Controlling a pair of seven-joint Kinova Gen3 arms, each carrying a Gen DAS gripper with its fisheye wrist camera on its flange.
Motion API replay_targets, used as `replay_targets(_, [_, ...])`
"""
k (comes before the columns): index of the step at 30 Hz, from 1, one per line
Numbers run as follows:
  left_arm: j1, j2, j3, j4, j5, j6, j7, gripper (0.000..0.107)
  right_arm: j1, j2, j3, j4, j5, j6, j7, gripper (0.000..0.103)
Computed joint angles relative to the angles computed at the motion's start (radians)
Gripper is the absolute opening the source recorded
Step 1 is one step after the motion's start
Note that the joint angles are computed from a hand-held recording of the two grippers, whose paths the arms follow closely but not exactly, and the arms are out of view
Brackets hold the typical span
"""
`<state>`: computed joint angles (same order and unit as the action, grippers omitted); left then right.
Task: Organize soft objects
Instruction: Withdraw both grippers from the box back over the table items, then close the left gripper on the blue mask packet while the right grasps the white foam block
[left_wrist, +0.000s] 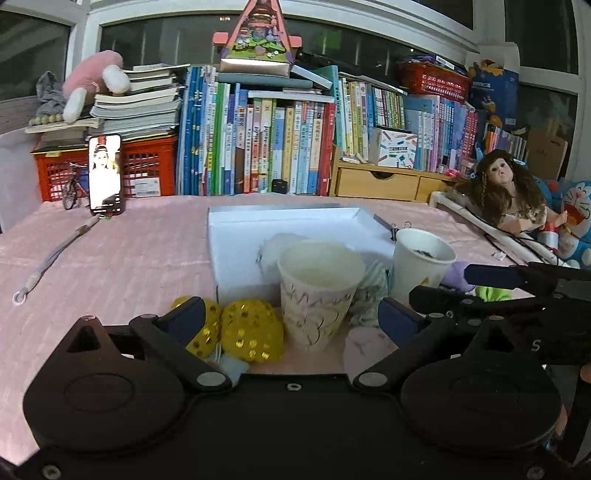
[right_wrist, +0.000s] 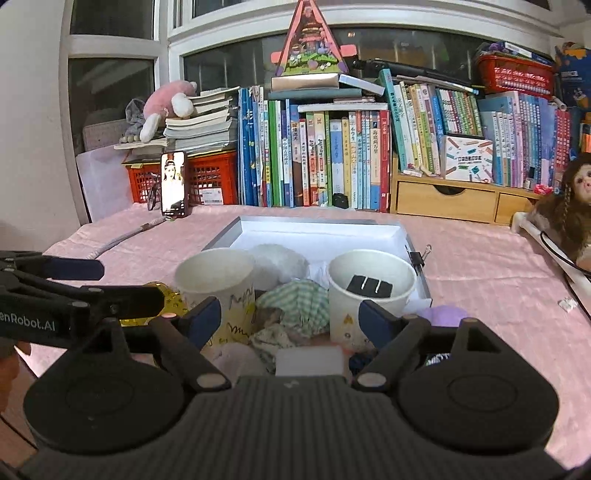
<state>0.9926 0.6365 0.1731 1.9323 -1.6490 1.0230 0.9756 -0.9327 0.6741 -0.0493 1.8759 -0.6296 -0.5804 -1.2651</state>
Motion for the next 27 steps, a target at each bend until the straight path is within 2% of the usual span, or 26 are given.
replay_targets(4, [0.034, 0.037, -0.002, 0.000, 0.022, 0.045, 0.056, 0.100, -0.008, 0.025, -0.021, 0.037, 0.001, -0.095, -0.036, 0.094])
replay_targets(7, [0.084, 0.102, -0.019, -0.042, 0.087, 0.121, 0.099, 0.101, -0.022, 0.053, -0.033, 0.063, -0.011, -0.180, -0.053, 0.096])
replay_targets(13, [0.148, 0.183, -0.060, -0.091, 0.151, 0.189, 0.082, 0.101, -0.037, 0.100, -0.066, 0.109, -0.006, -0.314, -0.061, 0.102])
replay_targets(22, [0.167, 0.226, -0.101, -0.131, 0.232, 0.170, 0.061, 0.101, -0.052, 0.146, -0.097, 0.148, -0.046, -0.431, -0.086, 0.103])
replay_targets(27, [0.171, 0.239, -0.123, -0.135, 0.250, 0.157, 0.042, 0.101, -0.062, 0.164, -0.101, 0.147, -0.080, -0.421, -0.062, 0.103])
